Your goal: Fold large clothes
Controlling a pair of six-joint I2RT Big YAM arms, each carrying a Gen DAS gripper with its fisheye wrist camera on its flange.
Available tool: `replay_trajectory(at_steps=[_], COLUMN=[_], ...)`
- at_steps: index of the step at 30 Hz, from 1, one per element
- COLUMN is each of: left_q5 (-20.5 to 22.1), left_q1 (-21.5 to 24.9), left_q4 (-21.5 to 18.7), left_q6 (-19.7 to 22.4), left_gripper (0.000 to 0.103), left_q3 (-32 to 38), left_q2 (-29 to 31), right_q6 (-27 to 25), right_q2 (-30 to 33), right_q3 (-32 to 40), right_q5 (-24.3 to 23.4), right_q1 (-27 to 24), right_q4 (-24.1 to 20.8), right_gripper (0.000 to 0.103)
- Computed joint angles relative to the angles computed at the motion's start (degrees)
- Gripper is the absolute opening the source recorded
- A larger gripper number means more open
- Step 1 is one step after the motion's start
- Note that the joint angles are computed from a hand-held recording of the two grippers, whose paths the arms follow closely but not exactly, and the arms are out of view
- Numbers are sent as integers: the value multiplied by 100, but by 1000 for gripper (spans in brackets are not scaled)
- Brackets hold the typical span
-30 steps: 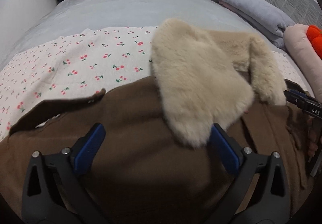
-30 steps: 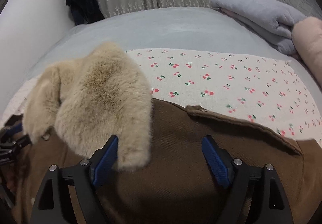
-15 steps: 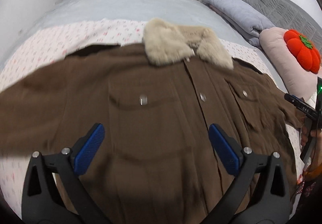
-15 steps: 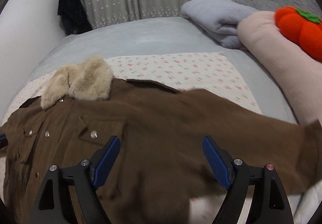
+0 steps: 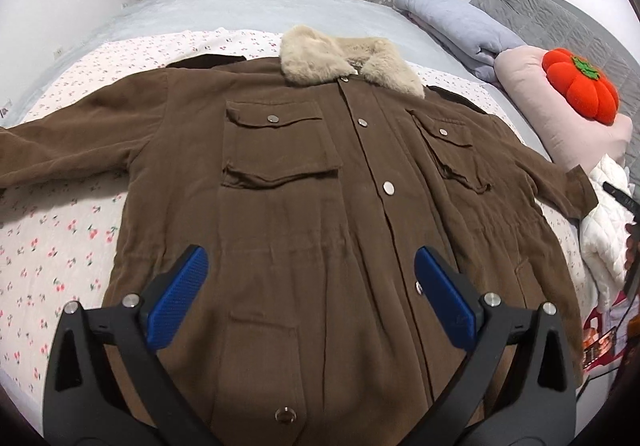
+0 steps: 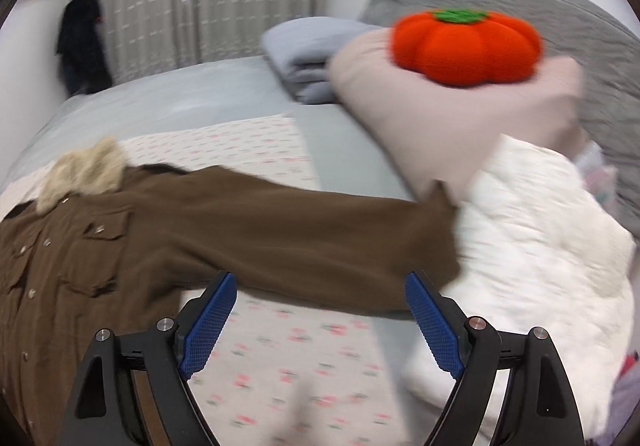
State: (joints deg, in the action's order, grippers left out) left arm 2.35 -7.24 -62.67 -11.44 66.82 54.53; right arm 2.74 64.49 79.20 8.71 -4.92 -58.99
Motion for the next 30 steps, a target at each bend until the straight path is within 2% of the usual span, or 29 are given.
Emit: replay_trajectory(at_steps=[2, 4, 6, 7, 11, 16, 18, 23, 27, 30], left_q5=[-157, -181, -6, 66, 233, 226, 208, 155, 178, 358], left_q1=[-107, -135, -82, -74, -46, -58, -50, -31, 11, 93], left_q4=[46, 55, 75, 78, 56, 42, 16, -25, -44, -109], left_q6=[-86, -228, -404, -497, -716, -797, -789, -712, -607, -483], left_gripper=[103, 103, 103, 103, 103, 103, 103, 103, 103, 103], left_q3=[-95, -158, -235, -275, -322, -342, -342, -296, -175, 12], left_q2=[-103, -154, -196, -214, -179, -158, -144, -29, 113, 318], right_q6=[81, 328, 647, 738, 1163, 2205, 2643, 3498, 3874, 4297], right_q2=[5, 20, 17, 11, 96, 520, 730, 1120, 1274, 1418], right_q3=[71, 116, 36, -27, -270, -429, -465, -492, -533, -431], right_q5=[-249, -777, -1425, -1549, -1480, -1659, -1375, -65, 300, 551], right_q1=[-354, -710, -983, -1012, -773, -444, -333, -235, -314, -344], right_q4=[-91, -205, -190, -160, -52, -1, 82, 208, 649, 638], right_gripper=[88, 88, 88, 88, 88, 88, 88, 88, 88, 88])
